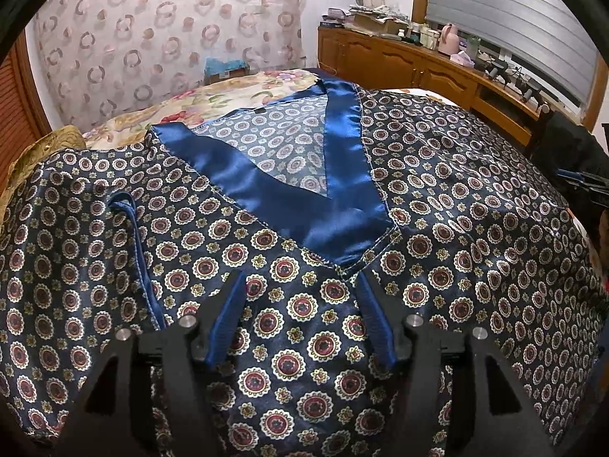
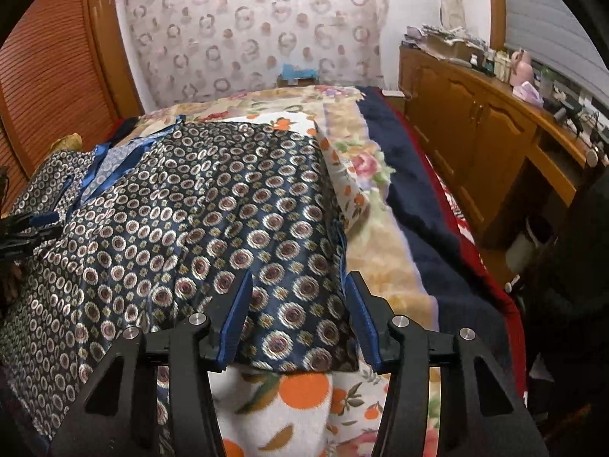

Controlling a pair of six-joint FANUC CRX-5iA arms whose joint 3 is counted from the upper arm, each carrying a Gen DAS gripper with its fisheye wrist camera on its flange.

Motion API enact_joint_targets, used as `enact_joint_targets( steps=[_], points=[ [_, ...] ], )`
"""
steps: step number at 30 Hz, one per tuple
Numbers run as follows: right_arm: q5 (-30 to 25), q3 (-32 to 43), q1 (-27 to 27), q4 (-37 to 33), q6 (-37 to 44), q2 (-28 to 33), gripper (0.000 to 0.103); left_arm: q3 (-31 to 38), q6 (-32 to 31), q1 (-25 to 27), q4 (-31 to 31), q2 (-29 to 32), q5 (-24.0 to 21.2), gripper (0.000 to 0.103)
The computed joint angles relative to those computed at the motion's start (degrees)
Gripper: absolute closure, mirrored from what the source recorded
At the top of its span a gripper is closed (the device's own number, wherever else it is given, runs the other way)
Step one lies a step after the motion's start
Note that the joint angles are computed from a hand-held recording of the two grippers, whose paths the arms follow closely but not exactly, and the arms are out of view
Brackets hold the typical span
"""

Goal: Fold small clothes

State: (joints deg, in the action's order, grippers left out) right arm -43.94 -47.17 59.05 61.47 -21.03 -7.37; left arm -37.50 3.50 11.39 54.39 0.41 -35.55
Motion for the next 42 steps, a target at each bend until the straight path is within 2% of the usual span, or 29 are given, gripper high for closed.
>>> enact_joint_targets(
  steps=[10,13,16,21,23,25,27,32,37,42],
  points=[
    [4.37,-1.51,-1.16,-3.13,0.24,-1.62,0.062,-0.28,1.44,-0.49,-0.11,-0.19,1.2,0.04],
    [6.2,-1.91,-1.9,-3.15,-0.02,-1.9,0.068,-0.33,1.83,-0.53,-0.23,-0.23,1.51,0.038],
    [7.83,-2.68,-2.5,-1.86,-1.0,-2.45,0.08,-0.31,2.31,-0.6,-0.4,-0.27,1.65,0.037],
    [2.4,-0.93,0.02,-3.51,2.3,-1.22,0.095,-0.55,2.57,-0.73,-0.11,-0.45,2.12,0.037],
    [1.32,-0.71,0.4,-3.79,3.31,-1.1,0.099,-1.93,1.65,-1.31,2.33,-1.47,4.25,0.037],
    [1.34,-0.92,0.27,-3.12,3.58,-1.38,0.101,-4.53,-2.1,-2.01,8.55,-3.33,5.84,0.037],
    [1.04,-0.91,0.36,-2.16,3.58,-1.49,0.103,-6.6,-4.99,-2.44,13.64,-5.42,6.33,0.037],
    [0.0,-0.04,0.43,0.89,2.93,-1.2,0.103,-10.32,-8.37,-3.26,20.76,-10.99,6.69,0.037],
    [1.0,2.99,-0.71,4.68,4.84,0.37,0.103,-12.78,-12.52,-5.33,26.17,-15.1,6.72,0.037],
    [4.78,6.84,-1.88,9.27,6.47,3.73,0.103,-13.25,-12.44,-6.46,26.28,-16.25,5.44,0.037]
  ],
)
